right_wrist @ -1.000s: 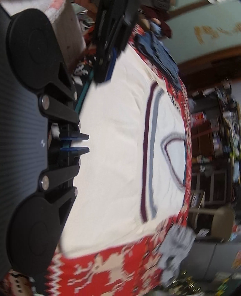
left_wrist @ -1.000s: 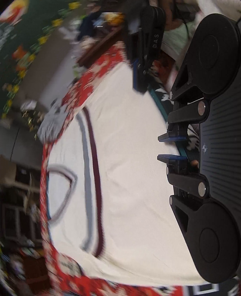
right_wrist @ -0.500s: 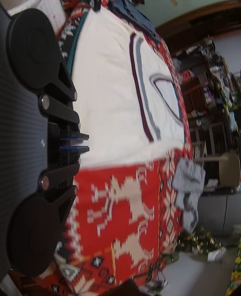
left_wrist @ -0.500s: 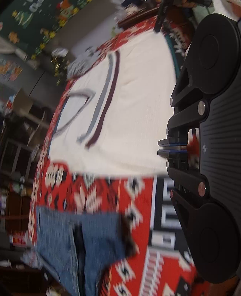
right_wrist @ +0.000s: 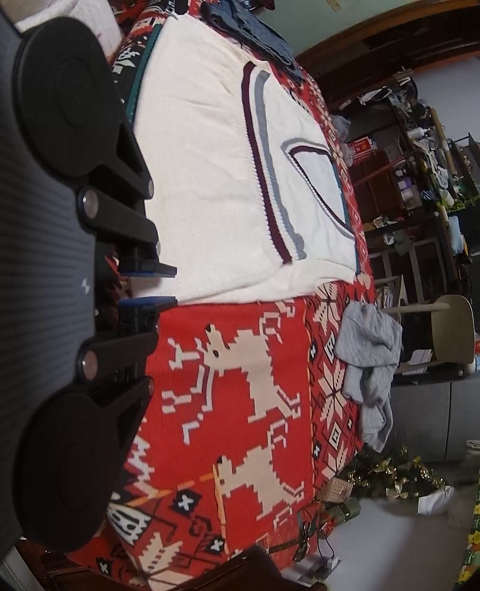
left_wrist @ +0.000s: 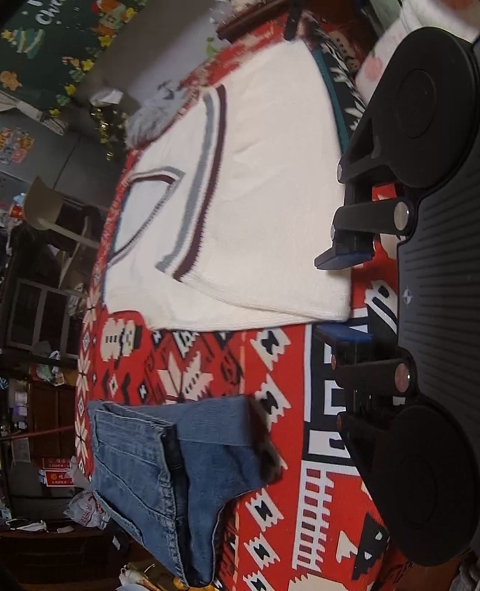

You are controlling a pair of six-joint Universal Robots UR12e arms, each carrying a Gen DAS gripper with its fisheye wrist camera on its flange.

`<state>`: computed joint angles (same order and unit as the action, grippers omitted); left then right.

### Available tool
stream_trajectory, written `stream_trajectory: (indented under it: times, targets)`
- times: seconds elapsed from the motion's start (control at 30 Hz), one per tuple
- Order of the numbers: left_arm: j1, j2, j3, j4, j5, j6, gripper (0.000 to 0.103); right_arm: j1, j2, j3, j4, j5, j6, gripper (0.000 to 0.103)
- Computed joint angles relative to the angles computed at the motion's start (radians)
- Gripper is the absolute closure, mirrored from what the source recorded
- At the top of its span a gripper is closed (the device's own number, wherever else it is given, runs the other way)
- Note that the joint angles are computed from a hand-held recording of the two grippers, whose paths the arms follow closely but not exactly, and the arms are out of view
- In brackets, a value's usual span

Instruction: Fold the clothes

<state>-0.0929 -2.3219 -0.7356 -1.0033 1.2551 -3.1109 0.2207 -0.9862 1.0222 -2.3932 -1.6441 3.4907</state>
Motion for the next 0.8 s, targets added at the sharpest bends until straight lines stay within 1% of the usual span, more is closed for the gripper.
stream_trajectory:
  times: [0.07, 0.1, 0.13, 0.17, 0.2, 0.23, 0.33, 0.47, 0.57, 0.6, 0.63, 0.7, 0.73, 0.8]
  targets:
    - [-0.001, 0.002, -0.012, 0.025, 0.003, -0.007, 0.071, 0.001, 0.004, -0.005, 0.005, 0.002, -0.008, 0.092]
    - [0.001, 0.001, -0.014, 0.03, -0.005, -0.016, 0.074, 0.002, 0.006, -0.008, 0.008, 0.002, -0.013, 0.092]
    - [0.003, 0.001, -0.015, 0.036, -0.009, -0.023, 0.087, 0.002, 0.008, -0.011, 0.011, 0.003, -0.018, 0.095]
    - [0.003, 0.001, -0.017, 0.04, 0.0, -0.026, 0.092, 0.004, 0.01, -0.015, 0.019, -0.002, -0.023, 0.103]
    - [0.004, 0.0, -0.017, 0.041, 0.0, -0.032, 0.095, 0.006, 0.011, -0.019, 0.028, -0.008, -0.029, 0.103]
    - [0.008, 0.0, -0.015, 0.035, -0.017, -0.048, 0.096, 0.008, 0.012, -0.023, 0.037, -0.014, -0.034, 0.103]
    - [0.019, 0.009, -0.026, 0.033, -0.052, -0.077, 0.097, 0.013, 0.009, -0.028, 0.063, -0.033, -0.034, 0.103]
    - [0.025, 0.024, -0.045, 0.028, -0.072, -0.076, 0.097, 0.007, -0.028, 0.012, 0.076, -0.029, 0.002, 0.103]
    - [0.025, 0.022, -0.044, 0.019, -0.073, -0.073, 0.097, -0.002, -0.043, 0.044, 0.008, -0.007, 0.002, 0.103]
    - [0.023, 0.017, -0.035, 0.01, -0.068, -0.069, 0.096, -0.005, -0.047, 0.055, -0.016, 0.001, 0.002, 0.1]
    - [0.022, 0.014, -0.03, 0.008, -0.062, -0.067, 0.097, -0.006, -0.042, 0.052, -0.029, -0.001, 0.001, 0.092]
    - [0.018, 0.008, -0.019, 0.007, -0.05, -0.06, 0.097, -0.008, -0.025, 0.036, -0.041, 0.0, -0.013, 0.086]
    - [0.017, 0.008, -0.019, 0.009, -0.046, -0.057, 0.097, -0.008, -0.016, 0.026, -0.036, 0.002, -0.018, 0.08]
    - [0.017, 0.01, -0.022, 0.008, -0.045, -0.058, 0.097, -0.008, -0.001, 0.007, -0.02, 0.01, -0.03, 0.079]
